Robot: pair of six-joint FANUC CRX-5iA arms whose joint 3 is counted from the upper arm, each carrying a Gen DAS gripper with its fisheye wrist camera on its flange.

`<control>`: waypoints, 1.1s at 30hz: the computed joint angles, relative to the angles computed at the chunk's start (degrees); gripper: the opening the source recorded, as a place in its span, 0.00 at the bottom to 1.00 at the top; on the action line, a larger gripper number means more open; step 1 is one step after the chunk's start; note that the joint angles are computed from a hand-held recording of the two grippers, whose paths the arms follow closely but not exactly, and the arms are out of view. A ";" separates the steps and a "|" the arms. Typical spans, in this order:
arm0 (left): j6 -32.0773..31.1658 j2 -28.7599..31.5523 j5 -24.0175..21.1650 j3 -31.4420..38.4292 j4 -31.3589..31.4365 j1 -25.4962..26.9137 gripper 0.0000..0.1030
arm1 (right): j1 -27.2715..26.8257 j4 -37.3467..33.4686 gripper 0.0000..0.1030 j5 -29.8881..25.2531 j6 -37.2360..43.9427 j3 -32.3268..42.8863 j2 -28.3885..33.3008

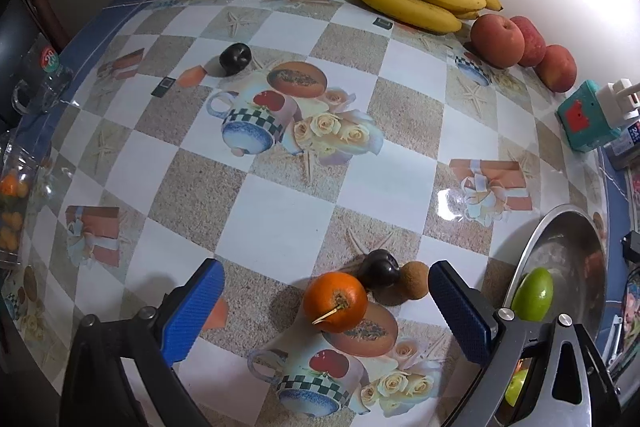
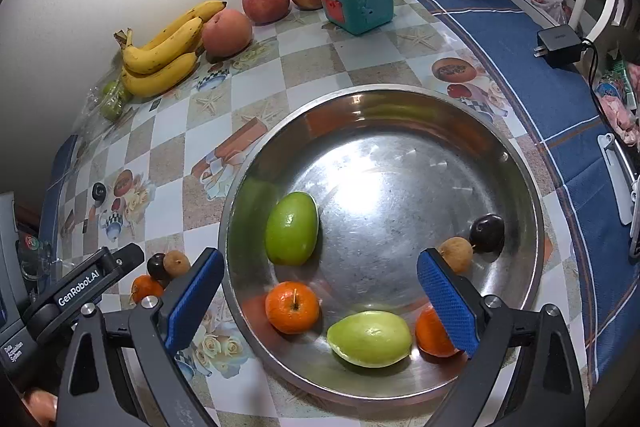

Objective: Organize fruits
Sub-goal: 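Position both open tools around the remaining plum, tangerine and brown fruit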

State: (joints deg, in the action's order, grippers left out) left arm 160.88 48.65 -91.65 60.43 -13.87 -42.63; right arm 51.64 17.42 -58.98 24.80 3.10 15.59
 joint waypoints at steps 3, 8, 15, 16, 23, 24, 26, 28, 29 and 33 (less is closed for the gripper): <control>1.09 -1.12 1.31 -2.11 0.82 0.25 1.00 | 0.19 0.74 0.95 -0.12 -0.37 -0.07 0.04; 2.18 -2.85 3.60 -5.75 2.49 0.47 1.00 | 0.54 1.79 0.95 1.00 -1.34 -0.68 -0.41; 2.39 -4.43 2.92 -6.84 0.29 -0.16 1.00 | 1.54 4.60 0.95 0.82 -2.77 -1.25 -0.48; 2.40 -4.66 2.86 -6.90 -0.15 -0.28 1.00 | 1.78 5.23 0.95 0.92 -3.07 -1.33 -0.44; 2.39 -6.66 4.08 -8.83 -1.76 -0.69 1.00 | 3.48 9.31 0.95 3.81 -5.31 -2.43 -0.62; 2.53 -7.02 4.46 -9.35 -1.68 -0.62 1.00 | 3.62 9.16 0.95 4.06 -5.03 -2.20 -0.42; 2.74 -7.70 5.52 -10.46 -1.46 -0.32 1.00 | 3.95 9.07 0.95 4.25 -4.53 -1.73 0.06; 2.94 -8.54 5.96 -11.48 -1.83 -0.19 1.00 | 4.35 8.99 0.95 4.36 -3.82 -1.21 0.58; 3.08 -8.87 6.10 -11.90 -2.03 -0.16 1.00 | 4.59 8.85 0.95 4.55 -3.32 -1.02 0.79; 3.55 -10.94 7.00 -14.75 -2.75 0.24 1.00 | 4.90 7.01 0.95 5.72 -2.36 -0.22 1.34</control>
